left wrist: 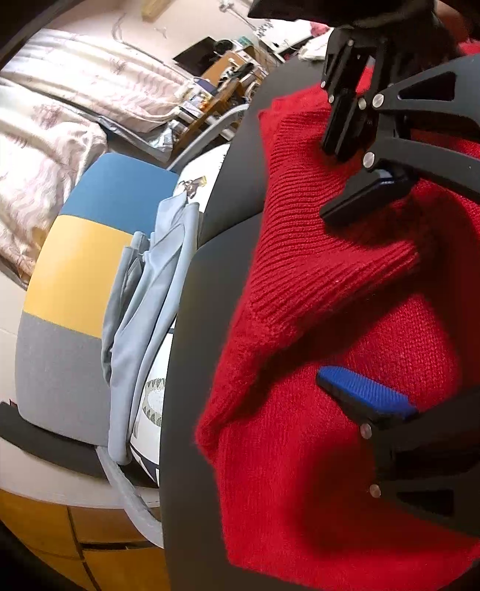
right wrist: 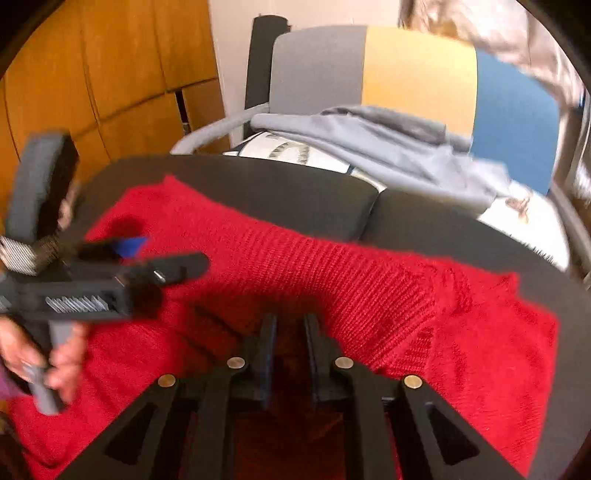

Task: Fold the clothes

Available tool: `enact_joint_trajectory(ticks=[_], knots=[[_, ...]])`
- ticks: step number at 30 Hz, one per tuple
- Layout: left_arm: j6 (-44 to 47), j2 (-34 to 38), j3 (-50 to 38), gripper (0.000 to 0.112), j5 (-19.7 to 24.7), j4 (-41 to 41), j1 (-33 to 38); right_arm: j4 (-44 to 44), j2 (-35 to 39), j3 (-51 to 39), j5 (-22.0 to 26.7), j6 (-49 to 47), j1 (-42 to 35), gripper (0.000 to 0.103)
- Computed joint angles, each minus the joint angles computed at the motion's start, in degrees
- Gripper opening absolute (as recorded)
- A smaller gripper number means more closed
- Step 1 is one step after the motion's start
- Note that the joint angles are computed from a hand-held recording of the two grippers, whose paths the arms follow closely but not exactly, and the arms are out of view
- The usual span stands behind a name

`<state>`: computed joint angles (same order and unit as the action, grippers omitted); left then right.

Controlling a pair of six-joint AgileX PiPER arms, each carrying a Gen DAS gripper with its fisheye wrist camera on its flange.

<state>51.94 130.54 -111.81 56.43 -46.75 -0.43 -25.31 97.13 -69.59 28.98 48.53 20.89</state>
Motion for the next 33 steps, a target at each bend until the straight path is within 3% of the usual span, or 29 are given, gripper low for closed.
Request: enact_joint_trajectory(ticks=[3, 5, 9, 12, 16, 19, 22, 24, 29, 31, 33], knots=[[-0.3, -2.8, 2.0, 0.082, -2.4, 5.7, -1.6, -2.6, -4.0, 1.6, 0.1, 6.6, 0.4, 0.015], [1.0, -5.3, 5.0, 0.084, -3.1, 6.5, -1.2, -4.9, -2.7, -0.5, 4.0, 6.6, 2.2, 0.015], [6.2, -8.1, 11.9, 0.100, -7.6, 6.9, -0.5, -4.8, -0.1, 1.6, 4.3, 5.5, 2.7, 0.014], [3.3, -5.5, 8.7, 0.103, -5.1, 6.9, 1.0, -9.8, -2.2, 6.5, -0.4, 12.9, 2.2, 0.014], [4.6, -5.1, 8.9, 0.103, -7.6, 7.2, -0.2, -15.3, 0.2, 3.8, 3.6, 15.6, 4.0, 0.014], [2.2, -3.8, 5.7, 0.103, -6.1, 9.3, -0.8, -10.4, -1.4, 2.7, 4.3, 13.6, 4.0, 0.020], [2.3, -7.0, 8.7, 0.103, -6.2, 10.5, 0.2, -13.4, -8.1, 7.2, 5.8, 25.4, 8.3, 0.024], [3.3, -10.8, 13.9, 0.103, -7.6, 9.7, 2.3, -15.8, -12.5, 11.0, 9.4, 32.3, 13.2, 0.025], [11.3, -18.0, 26.3, 0.103, -5.5, 3.6, 12.0, -18.1, -17.0, 17.4, 23.4, 47.7, 28.4, 0.025], [15.2, -20.3, 31.4, 0.103, -7.0, 2.8, 15.9, -17.9, -16.5, 18.9, 29.1, 51.5, 33.4, 0.025], [18.5, -21.6, 35.1, 0.103, -10.6, 2.6, 17.7, -19.8, -16.9, 22.2, 30.3, 55.6, 36.7, 0.025]])
